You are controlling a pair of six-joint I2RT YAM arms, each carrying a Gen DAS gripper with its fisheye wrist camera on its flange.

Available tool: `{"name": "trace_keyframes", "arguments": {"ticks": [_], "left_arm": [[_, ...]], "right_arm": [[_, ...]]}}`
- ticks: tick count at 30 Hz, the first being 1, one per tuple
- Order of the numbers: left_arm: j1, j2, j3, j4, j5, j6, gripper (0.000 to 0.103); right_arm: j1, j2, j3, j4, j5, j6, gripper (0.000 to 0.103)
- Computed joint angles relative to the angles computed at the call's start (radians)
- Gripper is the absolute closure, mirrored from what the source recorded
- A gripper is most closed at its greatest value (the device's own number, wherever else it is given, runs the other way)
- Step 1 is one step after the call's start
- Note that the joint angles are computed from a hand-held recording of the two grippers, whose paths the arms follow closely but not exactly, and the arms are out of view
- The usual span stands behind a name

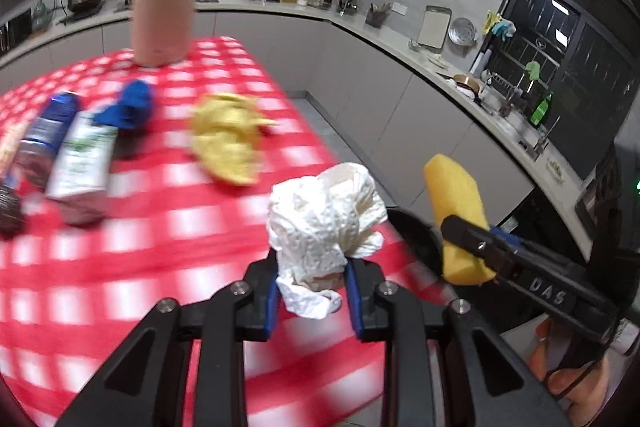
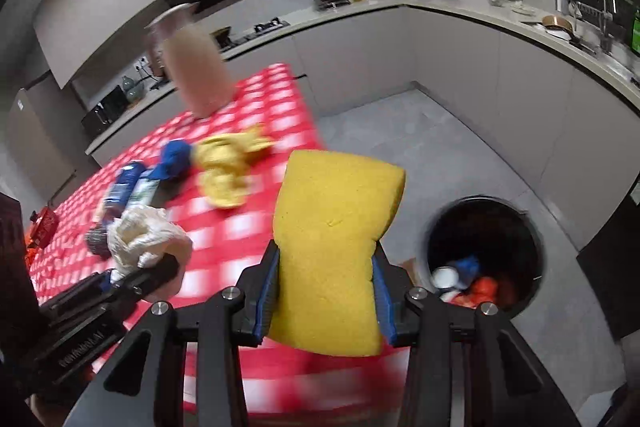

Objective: Collect trash
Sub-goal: 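Carry tissue and sponge over the black bin and open both tools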

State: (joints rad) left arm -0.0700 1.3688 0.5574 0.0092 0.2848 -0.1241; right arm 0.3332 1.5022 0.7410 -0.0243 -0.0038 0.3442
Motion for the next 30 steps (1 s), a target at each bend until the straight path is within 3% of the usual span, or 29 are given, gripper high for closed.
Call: {"name": "trace_keyframes", "arguments": {"ticks": [3,9,16,23,24,30], "left_arm": [[-0.226,0.107,0.056,0.086,-0.143,-0.170,0.075],[-0.431,0.374,0.242,0.121,-0.254,-0.346,0.075],[-0.517,0.640,0.452,0.055,-0.318,-0.422,0.074],[-0.543,0.814,0.607,-0.020,-0.351,-0.470,0.073],[-0.543,0.834,0.623,-0.025,-0.353,-0.478,0.071],[-0.545,0.916,0.726,-0.101,-0.385,-0.553,0.037]], "right_arm": [[-0.219,0.020,0.007,-0.020,-0.141,-0.180,0.059],[-0.499,0.218,0.158,-0.113,-0.308,-0.441,0.059],[-0.640,0.497,0.344,-0.163,-0.375,-0.580,0.058],[-0.667,0.720,0.533,-0.219,-0.390,-0.658,0.056],[-0.669,0.755,0.571,-0.242,-0.393,-0.672,0.055],[-0.675,0.890,0.734,-0.311,-0.368,-0.700,0.040]]}}
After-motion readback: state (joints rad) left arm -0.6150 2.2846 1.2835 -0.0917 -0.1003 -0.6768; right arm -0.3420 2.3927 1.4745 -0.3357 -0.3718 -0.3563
